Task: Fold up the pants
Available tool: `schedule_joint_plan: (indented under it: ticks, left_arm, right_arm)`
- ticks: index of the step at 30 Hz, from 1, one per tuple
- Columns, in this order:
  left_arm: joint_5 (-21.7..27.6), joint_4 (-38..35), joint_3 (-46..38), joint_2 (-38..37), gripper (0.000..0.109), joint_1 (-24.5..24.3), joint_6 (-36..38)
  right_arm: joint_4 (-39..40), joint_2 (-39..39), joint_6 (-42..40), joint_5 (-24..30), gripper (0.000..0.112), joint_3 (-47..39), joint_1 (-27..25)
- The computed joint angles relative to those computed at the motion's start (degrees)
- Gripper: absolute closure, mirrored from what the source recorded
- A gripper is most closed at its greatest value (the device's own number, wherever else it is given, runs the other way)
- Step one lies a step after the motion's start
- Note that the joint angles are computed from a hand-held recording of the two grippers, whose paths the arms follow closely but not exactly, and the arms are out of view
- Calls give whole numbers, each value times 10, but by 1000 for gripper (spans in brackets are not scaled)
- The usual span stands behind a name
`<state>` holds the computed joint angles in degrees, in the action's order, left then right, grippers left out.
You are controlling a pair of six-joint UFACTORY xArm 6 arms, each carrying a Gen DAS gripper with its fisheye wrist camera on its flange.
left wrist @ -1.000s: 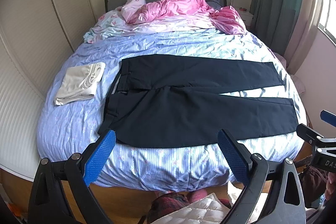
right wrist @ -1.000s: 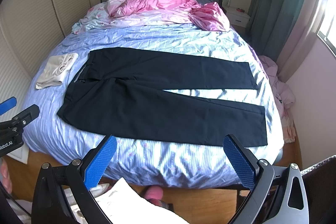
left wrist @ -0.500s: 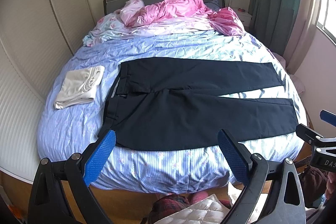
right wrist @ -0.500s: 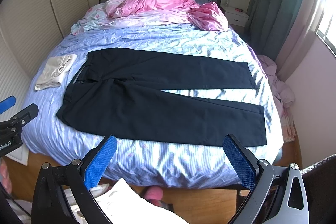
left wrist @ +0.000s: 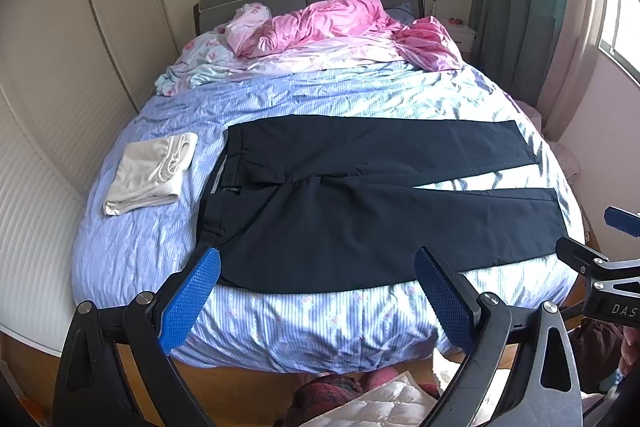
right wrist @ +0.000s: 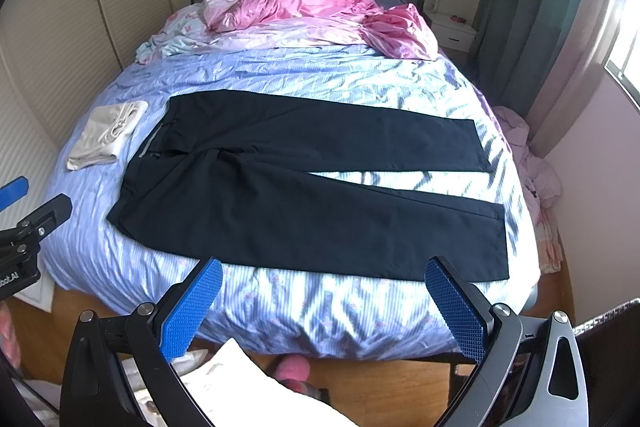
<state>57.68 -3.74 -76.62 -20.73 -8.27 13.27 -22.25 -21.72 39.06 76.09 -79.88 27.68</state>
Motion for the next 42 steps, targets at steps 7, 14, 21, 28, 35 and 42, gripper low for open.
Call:
schedule_joint_plan:
  ticks: [7, 14, 21, 28, 35, 42]
  left_arm:
    - [7, -4, -4, 5, 10, 11, 3]
    - [23, 9, -21, 40, 10, 49, -5]
    - [28, 21, -52, 114, 10, 111, 15]
    - [78, -15, -132, 242, 10, 161, 73]
    - [108, -33, -199, 354, 10, 180, 113]
    - [219, -94, -307, 485, 14, 197, 20]
  right_arm:
    - [0, 28, 7, 7, 10, -24, 17]
    - [40, 75, 0, 3, 10, -45, 6]
    - [56, 176, 11, -2, 10, -97, 13]
    - [118, 272, 85, -41, 10, -119, 9]
    - [173, 326, 198, -76, 10, -93, 11]
    - [246, 352, 243, -137, 11, -32, -17]
